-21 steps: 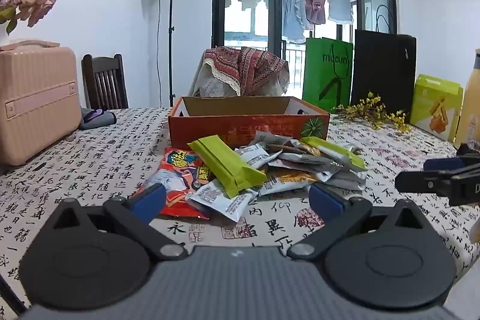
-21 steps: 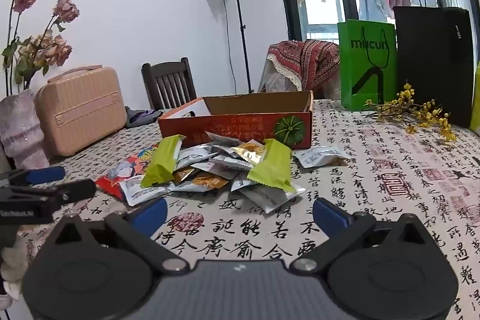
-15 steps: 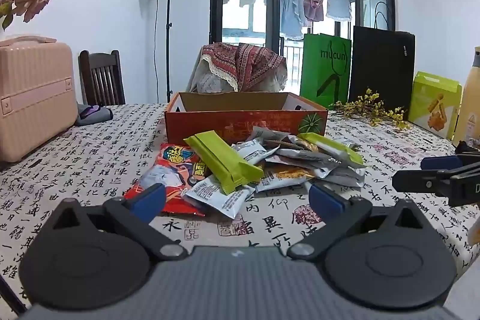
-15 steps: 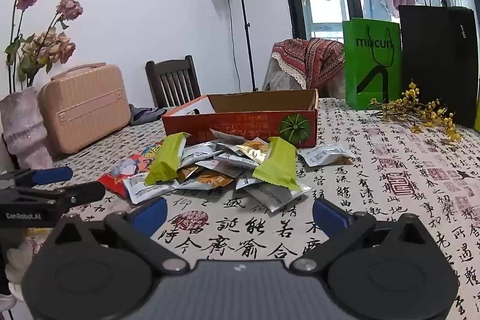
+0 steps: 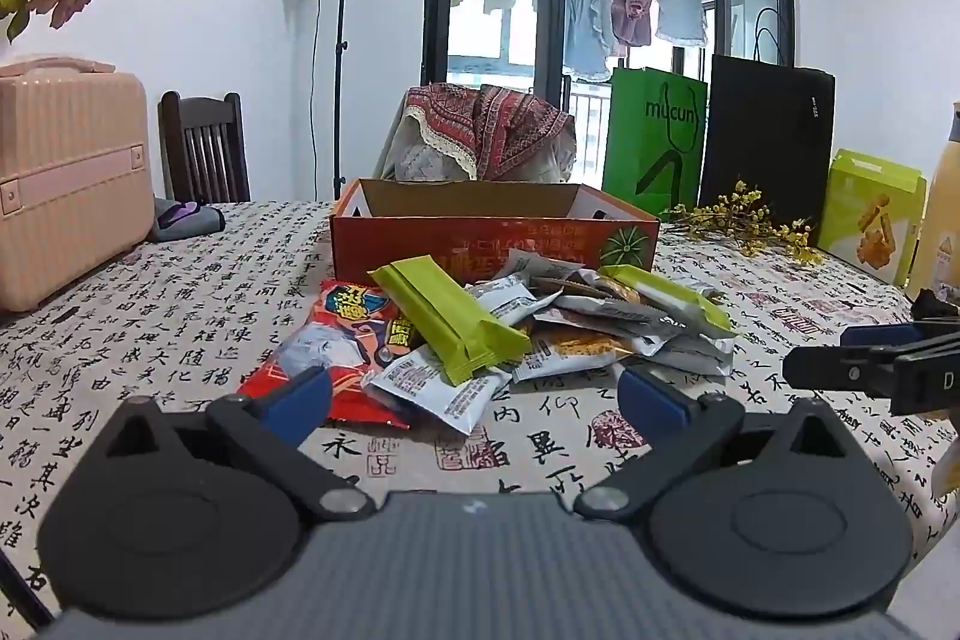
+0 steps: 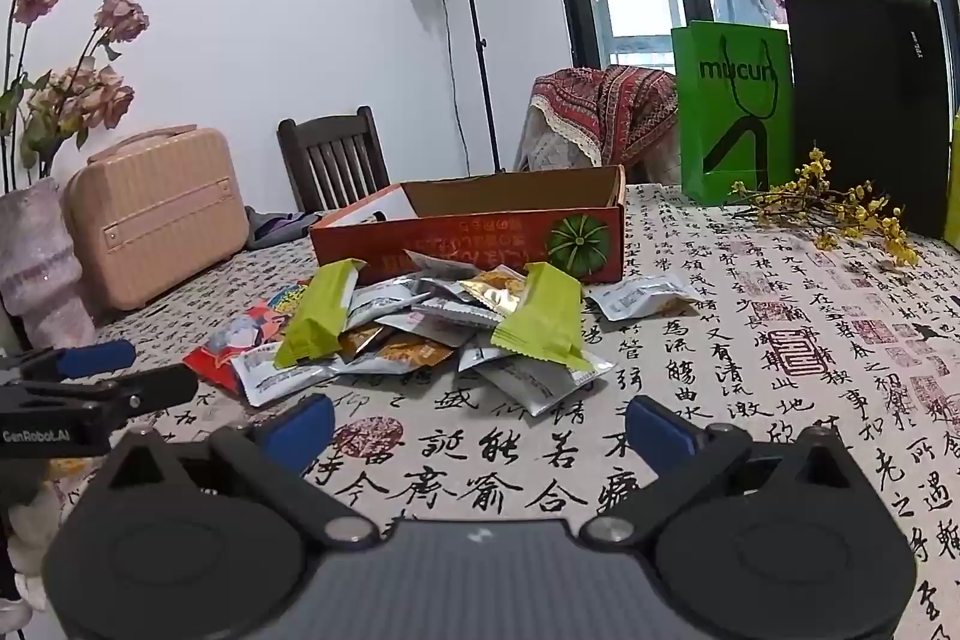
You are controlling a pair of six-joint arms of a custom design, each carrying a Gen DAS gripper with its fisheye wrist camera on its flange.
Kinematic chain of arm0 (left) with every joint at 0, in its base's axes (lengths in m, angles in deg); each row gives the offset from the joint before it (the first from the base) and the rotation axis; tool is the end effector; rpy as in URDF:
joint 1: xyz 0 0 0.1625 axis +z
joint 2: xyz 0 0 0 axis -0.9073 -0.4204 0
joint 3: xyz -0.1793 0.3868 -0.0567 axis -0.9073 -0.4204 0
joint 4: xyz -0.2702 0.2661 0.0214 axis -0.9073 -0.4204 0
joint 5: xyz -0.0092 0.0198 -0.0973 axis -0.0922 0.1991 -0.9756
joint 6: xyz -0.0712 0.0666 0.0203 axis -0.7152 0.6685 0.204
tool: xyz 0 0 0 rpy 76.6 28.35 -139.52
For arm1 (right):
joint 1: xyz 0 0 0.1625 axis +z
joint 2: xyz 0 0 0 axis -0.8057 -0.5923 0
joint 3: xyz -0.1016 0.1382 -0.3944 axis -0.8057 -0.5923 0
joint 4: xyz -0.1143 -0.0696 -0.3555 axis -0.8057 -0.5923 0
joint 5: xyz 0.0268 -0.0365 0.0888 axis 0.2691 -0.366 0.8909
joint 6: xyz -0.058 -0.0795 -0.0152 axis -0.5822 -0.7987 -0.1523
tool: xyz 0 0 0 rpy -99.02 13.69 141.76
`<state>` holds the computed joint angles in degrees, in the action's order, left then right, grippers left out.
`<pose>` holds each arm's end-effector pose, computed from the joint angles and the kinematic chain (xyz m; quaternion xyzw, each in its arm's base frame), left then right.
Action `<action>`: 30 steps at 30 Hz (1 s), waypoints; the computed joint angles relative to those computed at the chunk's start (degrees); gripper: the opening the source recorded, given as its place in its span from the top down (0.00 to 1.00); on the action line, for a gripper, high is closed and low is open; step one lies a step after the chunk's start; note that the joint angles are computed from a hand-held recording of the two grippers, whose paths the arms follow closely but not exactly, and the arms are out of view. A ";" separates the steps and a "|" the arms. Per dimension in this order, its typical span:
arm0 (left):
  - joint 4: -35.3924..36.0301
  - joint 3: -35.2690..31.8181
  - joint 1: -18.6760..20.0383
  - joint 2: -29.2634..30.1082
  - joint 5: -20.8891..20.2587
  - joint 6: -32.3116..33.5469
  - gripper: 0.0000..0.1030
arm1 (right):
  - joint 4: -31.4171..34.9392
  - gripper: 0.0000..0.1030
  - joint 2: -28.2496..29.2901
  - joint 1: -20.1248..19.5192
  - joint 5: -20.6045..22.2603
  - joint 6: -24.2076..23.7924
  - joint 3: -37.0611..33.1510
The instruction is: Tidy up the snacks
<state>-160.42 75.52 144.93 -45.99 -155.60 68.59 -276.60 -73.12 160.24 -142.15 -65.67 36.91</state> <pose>-0.0049 -0.8077 0.2945 0.3989 0.7984 -0.4243 0.1530 0.2930 -0.7055 -0.0033 0.1372 -0.7915 0.5282 0.2750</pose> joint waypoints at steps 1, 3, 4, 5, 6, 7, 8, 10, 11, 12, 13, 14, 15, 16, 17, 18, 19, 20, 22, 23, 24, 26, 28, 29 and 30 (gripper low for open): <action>-0.13 0.14 -0.05 -0.03 0.07 -0.04 0.00 | 0.12 0.00 0.09 -0.05 0.01 -0.05 -0.19; -0.05 -0.09 0.04 0.19 -0.07 -0.23 0.00 | 0.26 0.00 0.19 -0.10 -0.04 0.07 -0.43; -0.11 -0.09 0.07 0.21 -0.14 -0.31 0.00 | 0.31 0.00 0.22 -0.12 -0.03 0.14 -0.50; -0.19 -0.11 0.07 0.26 -0.12 -0.40 0.00 | 0.34 0.00 0.27 -0.15 -0.03 0.13 -0.59; -0.21 -0.18 0.10 0.31 -0.11 -0.51 0.00 | 0.40 0.00 0.33 -0.17 -0.08 0.06 -0.73; -0.15 -0.36 0.13 0.44 -0.09 -0.63 0.00 | 0.52 0.00 0.39 -0.20 -0.11 0.05 -0.87; -0.04 -0.58 0.15 0.55 -0.09 -0.77 0.00 | 0.71 0.00 0.42 -0.24 -0.11 0.10 -1.00; 0.06 -0.88 0.14 0.70 -0.07 -0.95 0.00 | 0.90 0.00 0.55 -0.22 -0.25 0.17 -1.27; -0.10 -0.88 0.15 0.72 -0.09 -0.93 0.00 | 1.06 0.00 0.76 -0.31 -0.16 0.10 -1.70; -0.23 -0.93 0.16 0.76 -0.16 -0.89 0.00 | 1.13 0.00 0.81 -0.32 -0.16 0.08 -1.86; -0.31 -1.04 0.15 0.83 -0.18 -0.87 0.00 | 1.19 0.00 0.87 -0.33 -0.17 0.03 -2.03; -0.38 -1.15 0.12 0.91 -0.15 -0.90 0.00 | 1.23 0.00 0.94 -0.33 -0.18 -0.05 -2.18; -0.42 -1.17 0.11 0.91 -0.17 -0.98 0.00 | 1.26 0.00 1.01 -0.33 -0.20 -0.17 -2.33; -0.31 -1.25 0.13 0.93 -0.26 -1.04 0.00 | 1.24 0.00 1.00 -0.27 -0.31 -0.23 -2.30; -0.21 -1.30 0.14 0.94 -0.30 -1.04 0.00 | 1.28 0.00 1.01 -0.28 -0.30 -0.20 -2.33; -0.11 -1.47 0.12 1.02 -0.23 -1.03 0.00 | 1.36 0.00 0.93 -0.30 -0.26 -0.11 -2.23; -0.02 -1.53 0.14 1.03 -0.29 -1.03 0.00 | 1.39 0.00 0.90 -0.31 -0.25 -0.07 -2.20; 0.10 -1.60 0.16 1.04 -0.37 -1.09 0.00 | 1.37 0.00 0.89 -0.32 -0.26 -0.08 -2.20; 0.04 -1.59 0.13 1.06 -0.31 -1.15 0.00 | 1.32 0.00 0.83 -0.34 -0.25 -0.03 -2.11; 0.03 -1.58 0.12 1.07 -0.28 -1.12 0.00 | 1.41 0.00 0.87 -0.30 -0.29 -0.04 -2.18; -0.06 -1.52 0.12 1.05 -0.28 -1.05 0.00 | 1.40 0.00 0.87 -0.30 -0.30 -0.02 -2.17; 0.07 -1.63 0.15 1.10 -0.36 -1.09 0.00 | 1.34 0.00 0.84 -0.31 -0.32 0.05 -2.13; -0.07 -1.59 0.12 1.11 -0.28 -1.03 0.00 | 1.22 0.00 0.81 -0.32 -0.29 0.07 -2.04; 0.01 -1.62 0.15 1.10 -0.35 -1.06 0.00 | 1.16 0.00 0.80 -0.32 -0.29 0.06 -2.02; 0.13 -1.66 0.15 1.09 -0.40 -1.11 0.00 | 1.14 0.00 0.78 -0.33 -0.29 0.09 -1.98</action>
<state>-160.29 73.86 145.09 -44.91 -156.00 67.48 -275.46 -72.34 159.91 -142.45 -65.59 34.93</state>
